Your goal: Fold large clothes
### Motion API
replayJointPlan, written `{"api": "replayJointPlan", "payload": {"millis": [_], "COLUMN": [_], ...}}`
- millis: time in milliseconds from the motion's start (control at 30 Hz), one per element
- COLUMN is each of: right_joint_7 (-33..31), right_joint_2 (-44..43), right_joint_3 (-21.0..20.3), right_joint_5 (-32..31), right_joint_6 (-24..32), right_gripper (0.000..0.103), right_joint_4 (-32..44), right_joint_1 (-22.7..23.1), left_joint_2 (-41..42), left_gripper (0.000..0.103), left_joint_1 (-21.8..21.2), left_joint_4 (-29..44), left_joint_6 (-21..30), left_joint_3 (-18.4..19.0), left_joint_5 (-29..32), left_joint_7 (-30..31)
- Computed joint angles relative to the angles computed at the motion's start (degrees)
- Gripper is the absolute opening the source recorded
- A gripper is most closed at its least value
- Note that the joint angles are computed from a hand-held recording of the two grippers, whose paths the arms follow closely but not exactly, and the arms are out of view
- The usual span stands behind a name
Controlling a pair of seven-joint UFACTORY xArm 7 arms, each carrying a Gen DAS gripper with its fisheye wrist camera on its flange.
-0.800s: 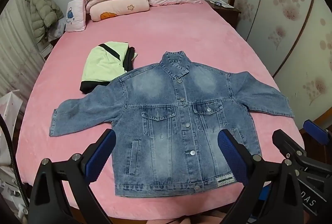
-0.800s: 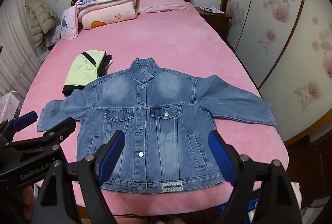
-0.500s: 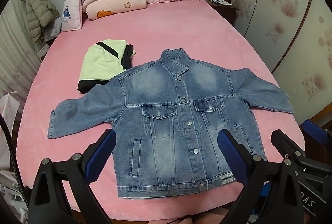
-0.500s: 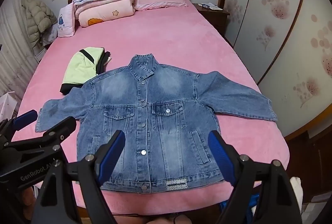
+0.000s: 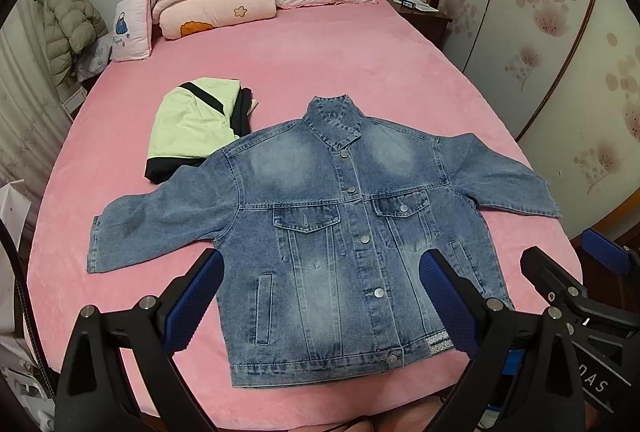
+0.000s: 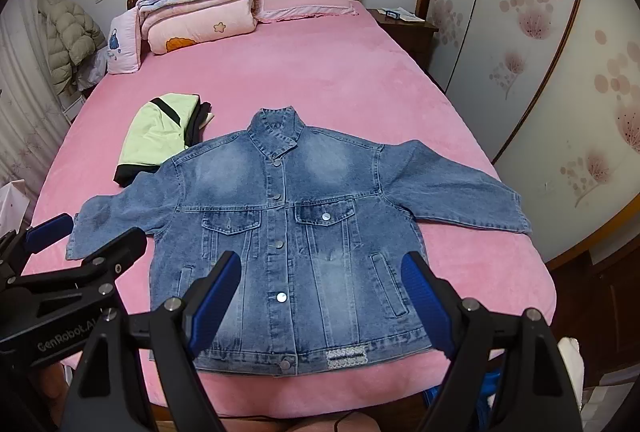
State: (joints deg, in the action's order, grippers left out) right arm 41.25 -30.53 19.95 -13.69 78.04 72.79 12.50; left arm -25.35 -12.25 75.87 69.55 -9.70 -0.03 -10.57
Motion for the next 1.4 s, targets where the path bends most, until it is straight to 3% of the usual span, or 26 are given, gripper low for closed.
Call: {"api": "replayJointPlan", "payload": {"millis": [1400], "right_joint_7": [3.97], "right_joint_2": [4.51], "right_joint_3": [2.17], "right_joint_5": [-3.95], "right_joint_6": [1.75], "right_gripper": [0.083], "right_joint_4": [5.07], "right_joint_1": [1.87], "left_joint_2": [-0.93], "left_gripper": [0.098], "left_joint_1": [1.35], "left_joint_4": [-2.27], "left_joint_6": [-4.02], "left_joint_3": [2.56], "left_joint_5": [-2.55], "left_joint_7": [3.67]}}
